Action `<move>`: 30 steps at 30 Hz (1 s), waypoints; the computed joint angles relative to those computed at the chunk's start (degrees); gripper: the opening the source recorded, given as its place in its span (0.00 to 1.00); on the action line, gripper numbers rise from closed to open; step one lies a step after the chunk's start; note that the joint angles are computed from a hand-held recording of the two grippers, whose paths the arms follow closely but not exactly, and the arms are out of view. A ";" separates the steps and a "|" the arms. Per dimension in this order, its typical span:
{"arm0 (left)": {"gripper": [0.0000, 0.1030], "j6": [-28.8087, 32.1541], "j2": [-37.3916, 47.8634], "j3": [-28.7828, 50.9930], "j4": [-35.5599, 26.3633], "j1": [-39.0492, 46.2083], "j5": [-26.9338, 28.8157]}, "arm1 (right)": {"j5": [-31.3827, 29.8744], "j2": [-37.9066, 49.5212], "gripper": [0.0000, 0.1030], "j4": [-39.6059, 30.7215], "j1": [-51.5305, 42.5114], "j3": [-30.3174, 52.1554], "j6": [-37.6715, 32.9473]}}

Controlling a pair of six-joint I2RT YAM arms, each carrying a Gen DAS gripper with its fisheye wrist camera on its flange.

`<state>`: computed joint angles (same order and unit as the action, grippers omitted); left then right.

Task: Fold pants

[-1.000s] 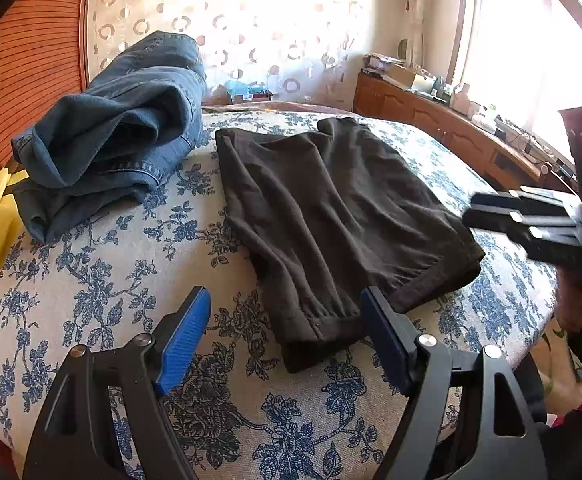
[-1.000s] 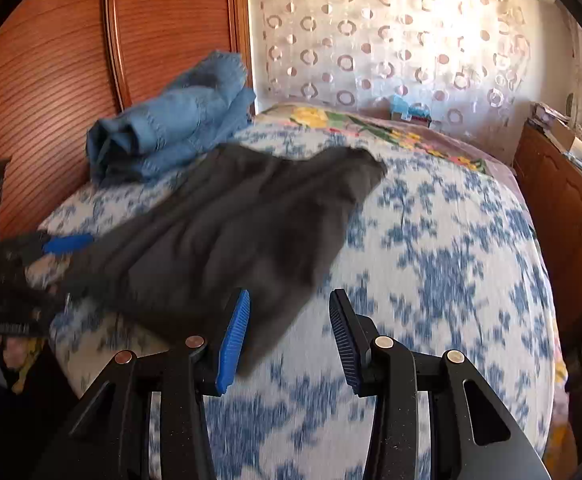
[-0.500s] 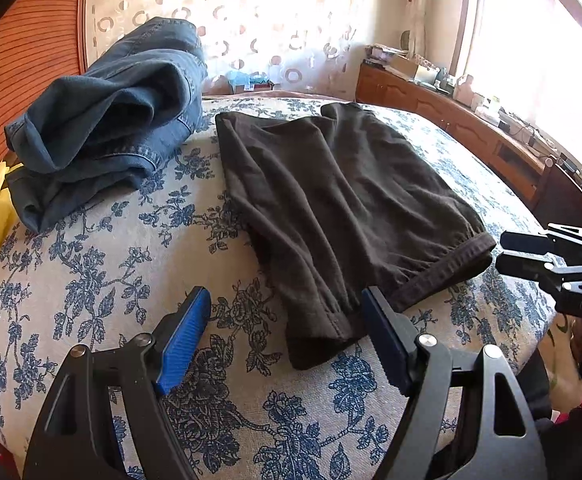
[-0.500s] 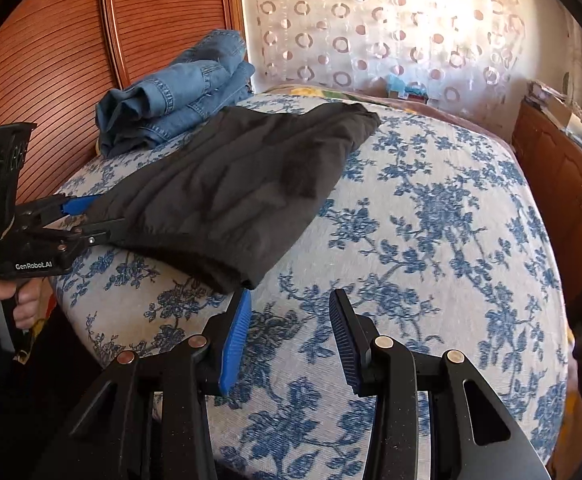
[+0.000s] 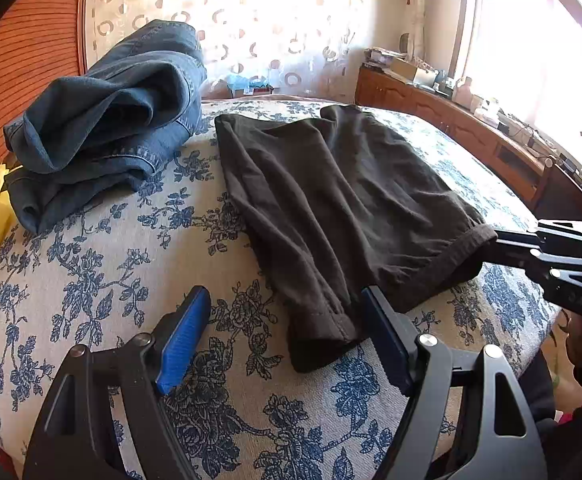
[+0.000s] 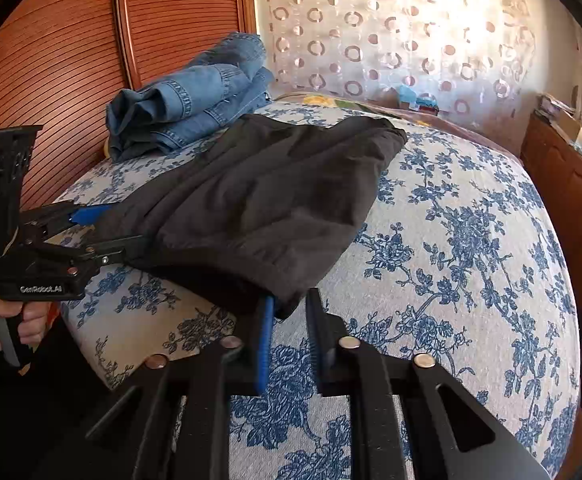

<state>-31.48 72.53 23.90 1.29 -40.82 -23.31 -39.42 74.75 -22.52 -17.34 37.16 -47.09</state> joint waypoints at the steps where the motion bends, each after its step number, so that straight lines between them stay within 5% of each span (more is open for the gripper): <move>1: 0.76 -0.03 0.04 0.00 0.03 0.01 -0.05 | 0.12 0.16 0.05 -0.20 0.36 0.14 0.05; 11: 0.76 0.28 0.32 0.09 0.18 0.08 -0.05 | -5.58 -1.84 0.02 -14.26 -6.43 3.98 -8.42; 30: 0.76 0.77 0.40 0.09 0.05 0.56 0.21 | -7.95 -1.46 0.03 -21.31 -11.35 7.55 -12.77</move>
